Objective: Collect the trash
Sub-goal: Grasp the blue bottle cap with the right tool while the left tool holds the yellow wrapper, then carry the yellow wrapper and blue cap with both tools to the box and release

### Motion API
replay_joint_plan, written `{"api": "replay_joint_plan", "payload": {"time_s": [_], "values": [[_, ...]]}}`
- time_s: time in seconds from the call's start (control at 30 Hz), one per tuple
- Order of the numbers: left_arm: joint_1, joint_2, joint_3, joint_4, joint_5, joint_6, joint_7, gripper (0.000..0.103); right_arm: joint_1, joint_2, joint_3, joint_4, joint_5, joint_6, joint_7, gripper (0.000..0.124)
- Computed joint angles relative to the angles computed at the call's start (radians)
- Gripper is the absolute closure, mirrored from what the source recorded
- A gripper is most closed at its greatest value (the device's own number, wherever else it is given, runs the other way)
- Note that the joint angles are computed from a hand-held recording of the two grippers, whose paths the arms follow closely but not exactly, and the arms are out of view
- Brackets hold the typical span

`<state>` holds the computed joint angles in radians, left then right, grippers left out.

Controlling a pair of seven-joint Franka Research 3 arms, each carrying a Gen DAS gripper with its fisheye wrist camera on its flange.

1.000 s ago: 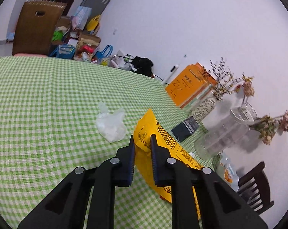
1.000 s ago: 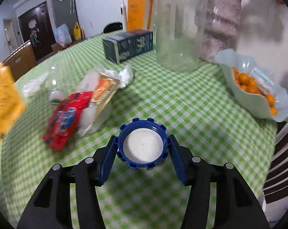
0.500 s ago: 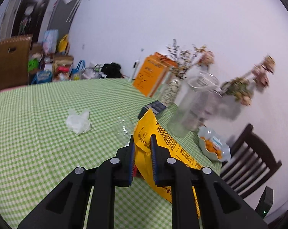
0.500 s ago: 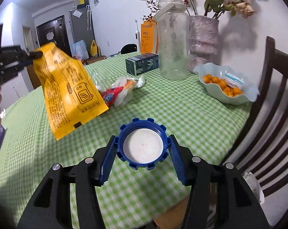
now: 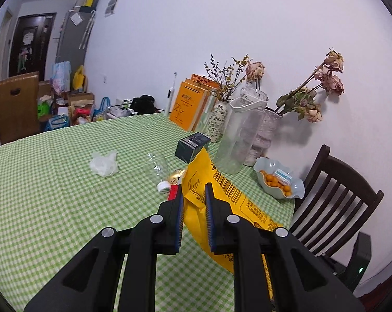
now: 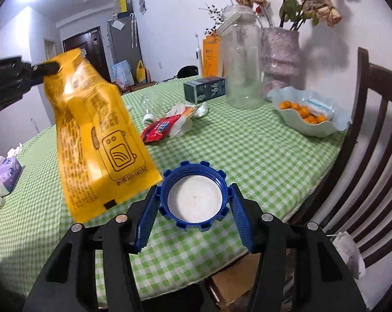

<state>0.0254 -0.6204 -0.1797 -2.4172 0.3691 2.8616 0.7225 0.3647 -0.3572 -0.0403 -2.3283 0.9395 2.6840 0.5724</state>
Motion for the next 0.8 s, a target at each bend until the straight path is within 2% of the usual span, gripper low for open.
{"api": "replay_joint_plan", "payload": {"time_s": [0.27, 0.4, 0.5, 0.53, 0.63, 0.67, 0.73, 0.77, 0.8], "values": [[-0.013, -0.004, -0.037, -0.022, 0.0, 0.016, -0.052, 0.091, -0.047, -0.049, -0.026, -0.033, -0.033, 0.045, 0.015, 0.071], [-0.023, 0.047, -0.088, 0.014, 0.043, 0.041, -0.052, 0.091, -0.093, -0.081, -0.058, -0.06, -0.096, 0.045, 0.038, 0.071], [-0.061, 0.109, -0.104, 0.049, 0.048, 0.067, -0.049, 0.091, -0.179, -0.079, -0.064, -0.077, -0.215, 0.012, 0.089, 0.071], [-0.054, 0.126, -0.125, 0.061, 0.064, 0.078, -0.062, 0.091, -0.201, -0.083, -0.063, -0.087, -0.251, 0.01, 0.103, 0.071], [0.054, 0.181, -0.264, 0.095, 0.18, 0.159, -0.192, 0.091, -0.265, -0.09, -0.077, -0.106, -0.35, -0.031, 0.135, 0.071], [0.072, 0.198, -0.291, 0.103, 0.21, 0.181, -0.221, 0.091, -0.288, -0.091, -0.079, -0.113, -0.383, -0.042, 0.145, 0.071], [0.15, 0.239, -0.391, 0.129, 0.293, 0.229, -0.311, 0.091, -0.328, -0.093, -0.076, -0.132, -0.437, -0.032, 0.168, 0.071], [0.174, 0.255, -0.426, 0.145, 0.328, 0.223, -0.336, 0.091, -0.349, -0.093, -0.073, -0.141, -0.466, -0.028, 0.184, 0.071], [0.224, 0.268, -0.496, 0.17, 0.385, 0.184, -0.378, 0.091, -0.371, -0.094, -0.073, -0.15, -0.495, -0.028, 0.198, 0.071]]}}
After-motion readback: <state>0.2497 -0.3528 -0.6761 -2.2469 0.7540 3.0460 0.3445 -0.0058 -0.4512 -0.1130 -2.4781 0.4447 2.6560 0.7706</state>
